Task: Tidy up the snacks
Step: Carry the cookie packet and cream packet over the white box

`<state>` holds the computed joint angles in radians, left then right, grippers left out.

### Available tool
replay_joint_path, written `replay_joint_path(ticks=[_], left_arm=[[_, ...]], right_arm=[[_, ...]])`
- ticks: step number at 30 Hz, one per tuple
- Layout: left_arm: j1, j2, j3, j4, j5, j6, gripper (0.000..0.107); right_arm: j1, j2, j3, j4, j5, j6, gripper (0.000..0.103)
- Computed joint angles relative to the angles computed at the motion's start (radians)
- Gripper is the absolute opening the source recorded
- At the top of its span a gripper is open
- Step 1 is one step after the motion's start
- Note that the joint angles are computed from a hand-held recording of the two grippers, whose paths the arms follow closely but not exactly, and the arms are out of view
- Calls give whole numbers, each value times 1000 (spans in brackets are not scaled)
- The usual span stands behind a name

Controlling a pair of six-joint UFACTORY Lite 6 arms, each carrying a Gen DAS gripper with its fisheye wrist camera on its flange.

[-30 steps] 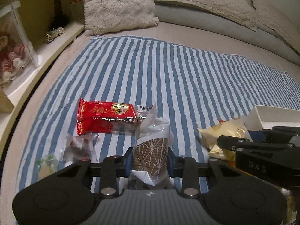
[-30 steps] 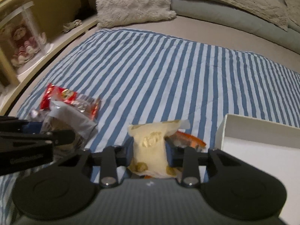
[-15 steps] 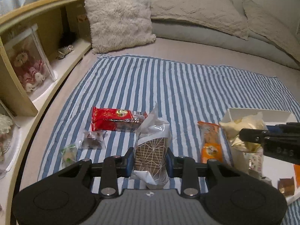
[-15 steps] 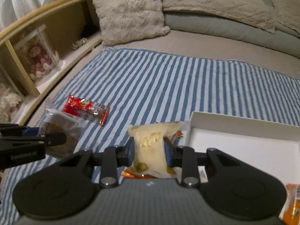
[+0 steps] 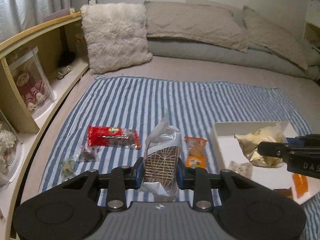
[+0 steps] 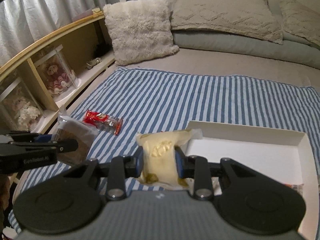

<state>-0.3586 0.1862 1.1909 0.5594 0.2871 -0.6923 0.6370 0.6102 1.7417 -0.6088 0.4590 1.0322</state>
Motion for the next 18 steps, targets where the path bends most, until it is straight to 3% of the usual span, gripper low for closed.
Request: replay_joint_path(ticks=[11, 18], left_arm=[[-116, 58, 65, 71, -24, -127, 34], [-197, 177, 193, 15, -12, -98, 33]], right_arm=[[-50, -247, -319, -190, -54, 198, 37], [-125, -403, -514, -241, -83, 255, 37]])
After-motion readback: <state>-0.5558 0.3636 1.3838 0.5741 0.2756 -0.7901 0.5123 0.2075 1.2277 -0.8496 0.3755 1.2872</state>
